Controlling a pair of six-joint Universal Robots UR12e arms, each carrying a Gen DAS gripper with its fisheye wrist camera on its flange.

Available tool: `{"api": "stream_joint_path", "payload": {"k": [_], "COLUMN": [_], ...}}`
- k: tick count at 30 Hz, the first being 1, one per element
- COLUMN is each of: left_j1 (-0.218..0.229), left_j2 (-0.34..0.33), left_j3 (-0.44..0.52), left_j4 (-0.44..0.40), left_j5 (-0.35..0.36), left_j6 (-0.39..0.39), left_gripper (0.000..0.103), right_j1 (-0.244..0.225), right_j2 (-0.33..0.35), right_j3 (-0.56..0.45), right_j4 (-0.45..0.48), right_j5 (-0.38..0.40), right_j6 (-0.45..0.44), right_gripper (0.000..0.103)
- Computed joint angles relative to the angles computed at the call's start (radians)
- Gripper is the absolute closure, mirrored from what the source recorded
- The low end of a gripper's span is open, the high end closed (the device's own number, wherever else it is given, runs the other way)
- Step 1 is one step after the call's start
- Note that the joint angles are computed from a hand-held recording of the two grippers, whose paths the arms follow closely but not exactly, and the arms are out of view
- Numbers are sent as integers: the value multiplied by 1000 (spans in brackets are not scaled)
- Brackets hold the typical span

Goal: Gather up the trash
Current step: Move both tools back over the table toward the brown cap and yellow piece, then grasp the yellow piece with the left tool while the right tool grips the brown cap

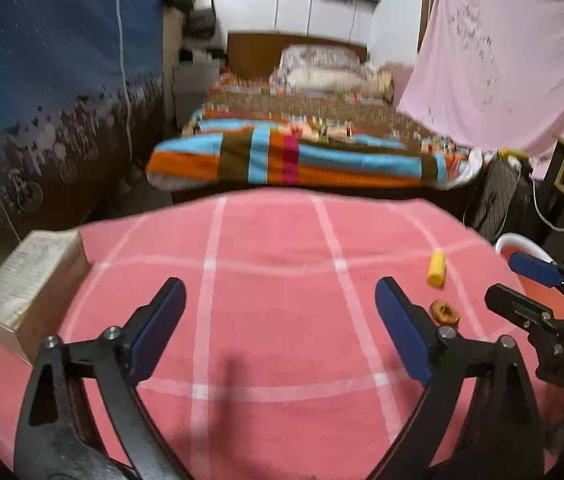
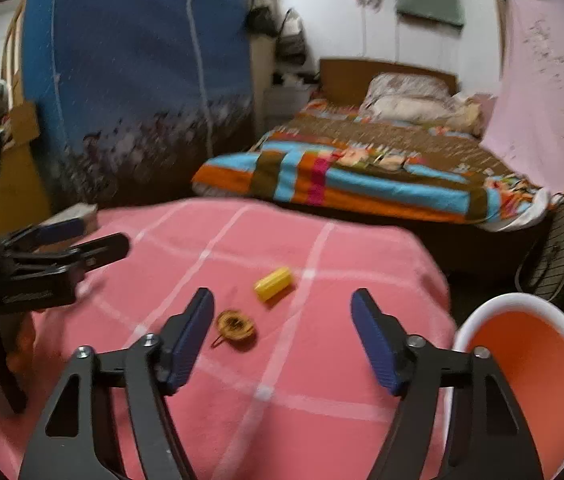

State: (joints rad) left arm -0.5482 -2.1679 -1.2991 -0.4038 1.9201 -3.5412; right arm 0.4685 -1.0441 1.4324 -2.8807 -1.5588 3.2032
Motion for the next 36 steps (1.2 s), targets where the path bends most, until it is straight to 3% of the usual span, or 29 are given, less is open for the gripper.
{"api": "stream_joint_path", "payload": {"k": [2, 8, 11, 13, 17, 29, 36], "left_j1": [7, 22, 26, 28, 28, 21, 16], "left_j2": [0, 0, -3, -4, -8, -41, -90], "left_j3": [6, 19, 28, 31, 40, 99, 176], "left_j4": [-45, -124, -150, -157, -166, -194, -183], "left_j5": [-33, -93, -120, -130, -150, -250, -340], "left_j6": [-14, -40, -39, -36, -23, 57, 106], "left_gripper": [33, 42, 45, 47, 49, 53, 57], "right_j1": [-3, -5, -4, -7, -12, -18, -37], "right_j2": [5, 21, 30, 28, 24, -13, -24], "right_j3": [-16, -59, -80, -80, -71, -6, 29], "right_j4": [46, 176, 235, 238, 223, 149, 83], "right_j5": [32, 107, 118, 136, 147, -23, -43], "right_j6": [-12, -45, -59, -62, -53, 0, 59], "right_gripper": [51, 55, 64, 73, 76, 76, 76]}}
